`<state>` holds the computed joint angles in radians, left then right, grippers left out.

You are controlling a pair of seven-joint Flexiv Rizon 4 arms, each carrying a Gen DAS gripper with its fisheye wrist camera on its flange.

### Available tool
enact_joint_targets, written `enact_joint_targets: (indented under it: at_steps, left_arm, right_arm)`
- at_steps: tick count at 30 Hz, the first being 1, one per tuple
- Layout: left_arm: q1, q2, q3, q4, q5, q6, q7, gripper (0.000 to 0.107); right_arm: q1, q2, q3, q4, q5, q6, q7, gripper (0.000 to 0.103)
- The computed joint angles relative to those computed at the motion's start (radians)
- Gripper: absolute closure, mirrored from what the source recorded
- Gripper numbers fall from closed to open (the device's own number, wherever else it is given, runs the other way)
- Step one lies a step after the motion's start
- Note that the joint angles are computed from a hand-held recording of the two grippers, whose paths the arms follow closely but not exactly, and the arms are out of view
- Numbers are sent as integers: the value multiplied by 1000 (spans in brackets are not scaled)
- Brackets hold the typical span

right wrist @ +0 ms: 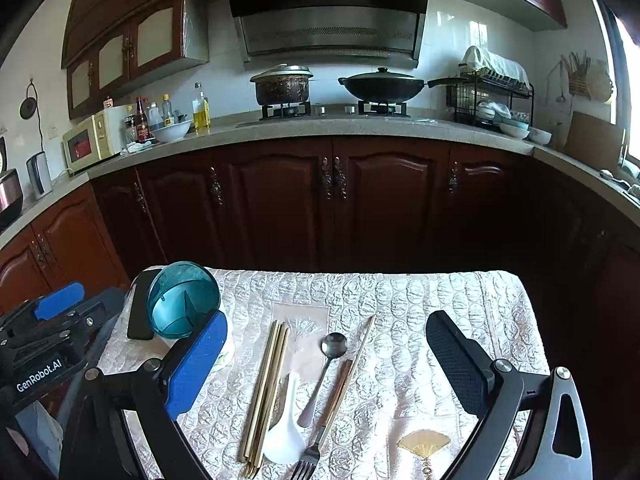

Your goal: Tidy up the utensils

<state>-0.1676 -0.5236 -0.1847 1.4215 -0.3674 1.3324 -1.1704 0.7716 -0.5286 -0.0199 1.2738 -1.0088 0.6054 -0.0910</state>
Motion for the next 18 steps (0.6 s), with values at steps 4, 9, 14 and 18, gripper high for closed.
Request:
enact_joint_targets:
  at_steps: [4, 9, 14, 18]
  left_arm:
    - [-7, 2, 12, -4, 11, -13, -5, 28]
    - [-28, 4, 47, -2, 63, 18, -34, 28]
    - [-44, 0, 74, -12, 97, 25, -60, 28]
    - [-41, -6, 76, -26, 111, 4, -74, 28]
  right_arm:
    - [1, 5, -4, 6, -12, 1, 5, 4]
    - [0, 5, -3, 10, -24, -6, 1, 4]
    - [-4, 6, 0, 12, -23, 3, 7, 4]
    - [-8, 4, 2, 9, -16, 9, 3, 4]
